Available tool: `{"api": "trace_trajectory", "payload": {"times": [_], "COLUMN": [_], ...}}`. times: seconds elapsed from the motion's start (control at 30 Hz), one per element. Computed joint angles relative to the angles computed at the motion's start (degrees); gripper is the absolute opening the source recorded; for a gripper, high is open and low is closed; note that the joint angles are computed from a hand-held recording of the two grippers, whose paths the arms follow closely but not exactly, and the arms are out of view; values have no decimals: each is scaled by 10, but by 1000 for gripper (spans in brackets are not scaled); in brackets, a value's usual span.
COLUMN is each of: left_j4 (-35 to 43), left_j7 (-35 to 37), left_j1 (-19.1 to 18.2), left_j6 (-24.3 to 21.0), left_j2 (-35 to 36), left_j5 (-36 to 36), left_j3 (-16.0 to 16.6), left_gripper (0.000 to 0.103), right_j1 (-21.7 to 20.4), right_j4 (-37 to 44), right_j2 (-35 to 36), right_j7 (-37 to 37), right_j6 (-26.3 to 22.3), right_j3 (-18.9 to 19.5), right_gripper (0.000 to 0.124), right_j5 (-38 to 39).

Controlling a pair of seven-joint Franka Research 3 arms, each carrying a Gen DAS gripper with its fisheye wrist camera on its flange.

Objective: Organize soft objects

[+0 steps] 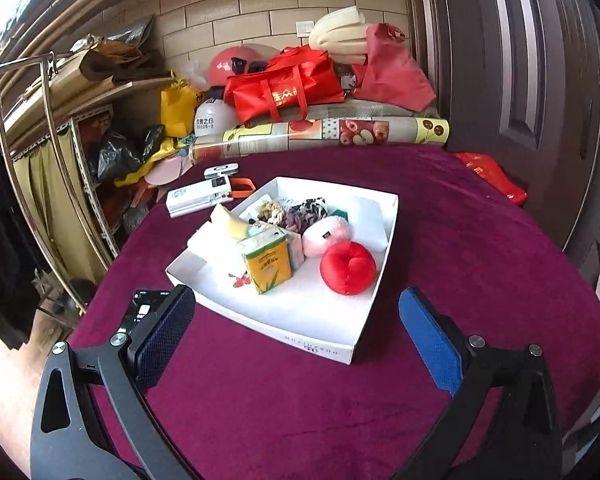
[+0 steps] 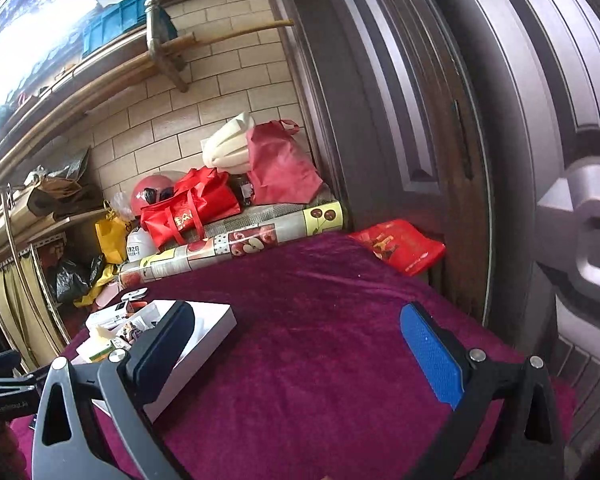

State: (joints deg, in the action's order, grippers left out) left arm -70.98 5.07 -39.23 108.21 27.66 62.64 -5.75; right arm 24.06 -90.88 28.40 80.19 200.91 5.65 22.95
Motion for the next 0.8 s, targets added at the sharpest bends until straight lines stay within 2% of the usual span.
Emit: {"api": "trace_trajectory", "payload": {"times": [0.13, 0.3, 0.57, 0.8], "left_j4": [4, 15, 6, -10], "left_j7": [1, 14, 11, 7], "left_j1": [0, -3, -1, 6], "left_j6": [7, 8, 18, 33], "left_j2": [2, 9, 4, -4], "left_j5": [-2, -7, -12, -15], "left_j3": [-1, 1, 2, -2], "left_gripper": [103, 103, 103, 103], "right_j1": [-40, -38, -37, -38], "right_j4": [-24, -34, -30, -32], "right_j2": [-13, -18, -18, -19], "right_j7": [30, 41, 53, 54], "right_j6": [14, 27, 0, 0], "right_j3": [41, 35, 29, 29], "right_gripper": [103, 103, 103, 103], "right_j5": [-39, -56, -54, -57]}}
